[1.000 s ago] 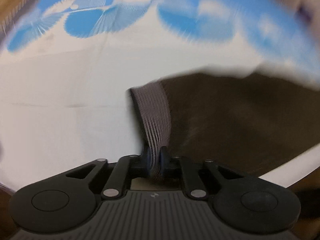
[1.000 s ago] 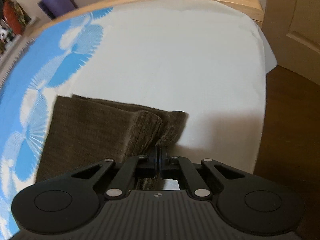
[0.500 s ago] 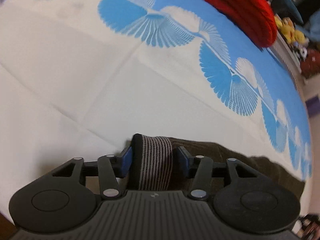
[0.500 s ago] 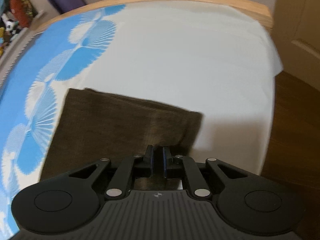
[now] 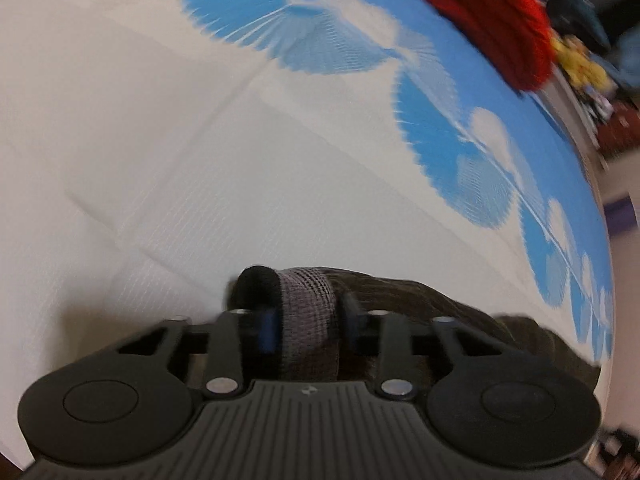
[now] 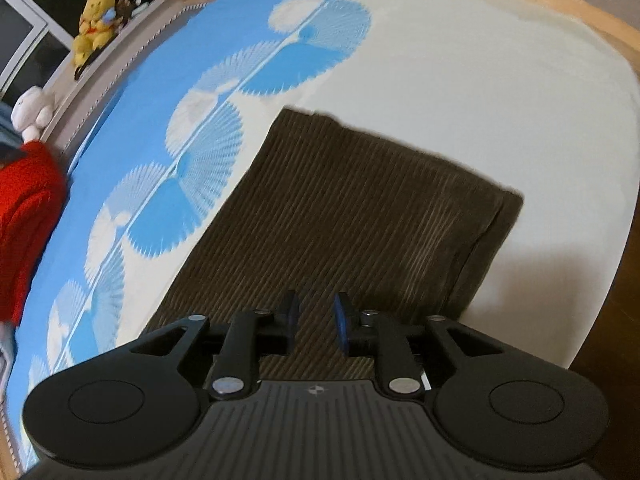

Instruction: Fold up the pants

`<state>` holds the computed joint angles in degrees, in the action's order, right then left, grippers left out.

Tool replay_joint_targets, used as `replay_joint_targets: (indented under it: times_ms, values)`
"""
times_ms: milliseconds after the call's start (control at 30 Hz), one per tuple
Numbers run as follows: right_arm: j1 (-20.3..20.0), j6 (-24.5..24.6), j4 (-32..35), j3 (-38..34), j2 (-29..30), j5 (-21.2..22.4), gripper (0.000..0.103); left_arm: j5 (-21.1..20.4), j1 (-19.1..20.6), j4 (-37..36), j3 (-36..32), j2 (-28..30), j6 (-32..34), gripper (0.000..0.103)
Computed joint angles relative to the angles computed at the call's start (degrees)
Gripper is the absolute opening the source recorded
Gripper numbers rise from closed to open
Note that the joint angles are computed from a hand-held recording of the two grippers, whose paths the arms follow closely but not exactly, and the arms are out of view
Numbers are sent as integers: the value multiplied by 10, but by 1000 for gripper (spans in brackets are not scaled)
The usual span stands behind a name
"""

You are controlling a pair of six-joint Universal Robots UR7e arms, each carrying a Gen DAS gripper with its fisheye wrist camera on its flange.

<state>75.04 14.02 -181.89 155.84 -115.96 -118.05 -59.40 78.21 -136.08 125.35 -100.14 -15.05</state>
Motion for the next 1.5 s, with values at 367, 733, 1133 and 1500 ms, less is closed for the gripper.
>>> replay_joint_targets:
  times_ms: [367,733,1133,1500]
  values:
    - [-10,6,-46,3,10,-30,21,209,-140,99,62,-72,-5,43]
    - [-44,-16,-16,5,-9,-16,24,185,-130,191,44,9,33,36]
    - [-104,-77,-20,16,-37,33,47,-76,-140,11,24,-4,-30,66]
    - [-206,-129,47,30,-119,93,52,-67,-251,-47,96,-24,-97,67]
